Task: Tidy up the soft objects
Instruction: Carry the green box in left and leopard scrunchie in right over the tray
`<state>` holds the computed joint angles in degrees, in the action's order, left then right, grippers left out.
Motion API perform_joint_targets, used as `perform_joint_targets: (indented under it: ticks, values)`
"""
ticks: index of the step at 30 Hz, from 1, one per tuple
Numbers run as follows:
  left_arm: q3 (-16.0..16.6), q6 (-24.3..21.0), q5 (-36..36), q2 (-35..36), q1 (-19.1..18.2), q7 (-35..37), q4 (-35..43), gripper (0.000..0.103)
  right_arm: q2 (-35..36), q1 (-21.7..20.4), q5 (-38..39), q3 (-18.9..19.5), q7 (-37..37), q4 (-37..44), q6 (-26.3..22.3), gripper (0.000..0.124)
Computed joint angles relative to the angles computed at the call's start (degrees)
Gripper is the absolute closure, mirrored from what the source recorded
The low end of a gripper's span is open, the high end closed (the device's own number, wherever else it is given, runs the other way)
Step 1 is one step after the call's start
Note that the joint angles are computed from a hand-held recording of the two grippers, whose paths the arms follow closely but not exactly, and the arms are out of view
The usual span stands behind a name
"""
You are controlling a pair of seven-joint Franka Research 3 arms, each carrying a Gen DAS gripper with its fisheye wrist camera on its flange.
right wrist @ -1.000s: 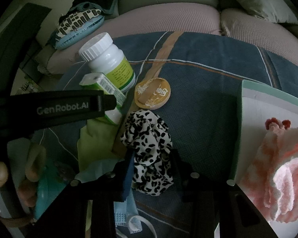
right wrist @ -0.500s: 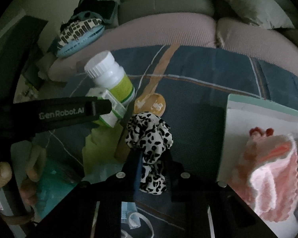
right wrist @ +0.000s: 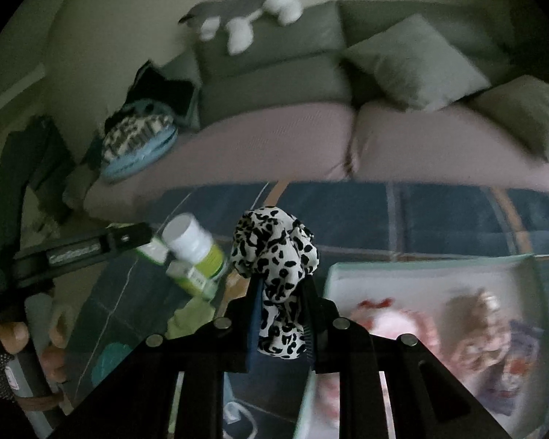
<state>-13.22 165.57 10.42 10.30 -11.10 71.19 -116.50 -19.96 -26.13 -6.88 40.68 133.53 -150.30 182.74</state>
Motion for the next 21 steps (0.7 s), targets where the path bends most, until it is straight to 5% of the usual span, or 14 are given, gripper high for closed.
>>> perform_joint_targets:
  ticks: [10, 21]
  values:
    - [-2.7, 5.2, -2.7, -3.1, -1.1, 4.8, -1.8, 0.037, -16.1, 0.1, 1.8, -5.4, 4.2, -8.1, -5.5, 0.103]
    - [-6.6, 4.0, -5.2, -0.6, -4.9, 12.4, 0.9, 0.037, -28.9, -0.9, 0.6, -13.0, 7.4, -16.3, -12.4, 0.103]
